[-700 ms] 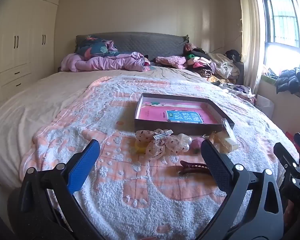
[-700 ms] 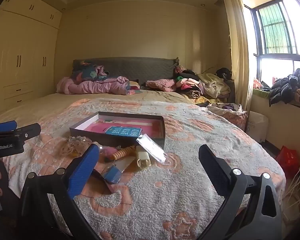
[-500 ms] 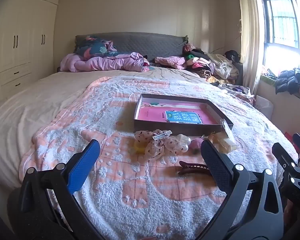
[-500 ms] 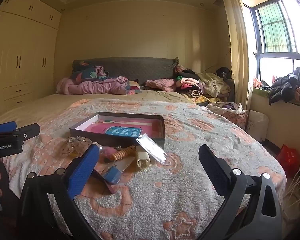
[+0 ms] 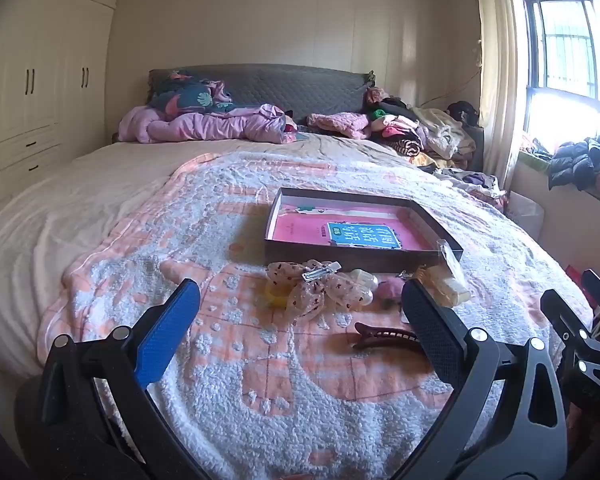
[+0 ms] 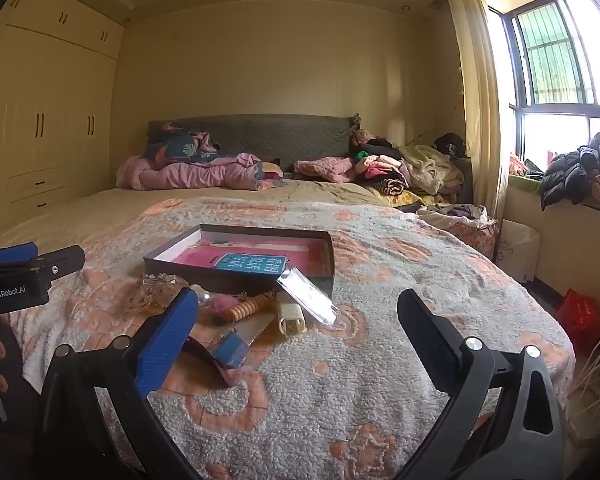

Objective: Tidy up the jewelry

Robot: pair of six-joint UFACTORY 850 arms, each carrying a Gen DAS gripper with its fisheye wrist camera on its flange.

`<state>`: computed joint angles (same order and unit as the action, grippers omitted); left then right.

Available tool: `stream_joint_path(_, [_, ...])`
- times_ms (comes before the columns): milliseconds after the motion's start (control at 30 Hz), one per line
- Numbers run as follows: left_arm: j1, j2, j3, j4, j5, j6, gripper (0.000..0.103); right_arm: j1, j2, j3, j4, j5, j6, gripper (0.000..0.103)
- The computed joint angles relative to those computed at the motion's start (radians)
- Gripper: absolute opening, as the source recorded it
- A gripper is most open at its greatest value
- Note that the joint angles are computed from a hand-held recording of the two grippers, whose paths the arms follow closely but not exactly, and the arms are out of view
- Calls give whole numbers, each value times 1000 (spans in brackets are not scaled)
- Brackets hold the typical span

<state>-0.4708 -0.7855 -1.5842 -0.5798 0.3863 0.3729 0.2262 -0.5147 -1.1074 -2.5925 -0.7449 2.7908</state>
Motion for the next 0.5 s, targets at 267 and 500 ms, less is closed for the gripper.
stream_joint_path(267, [-5, 3, -6, -13, -6, 16, 92, 2, -9, -12, 2, 2, 1, 97])
stream_joint_path(500, [-4, 4, -5, -8, -7, 12, 92, 0, -13, -17, 1, 5, 4, 97])
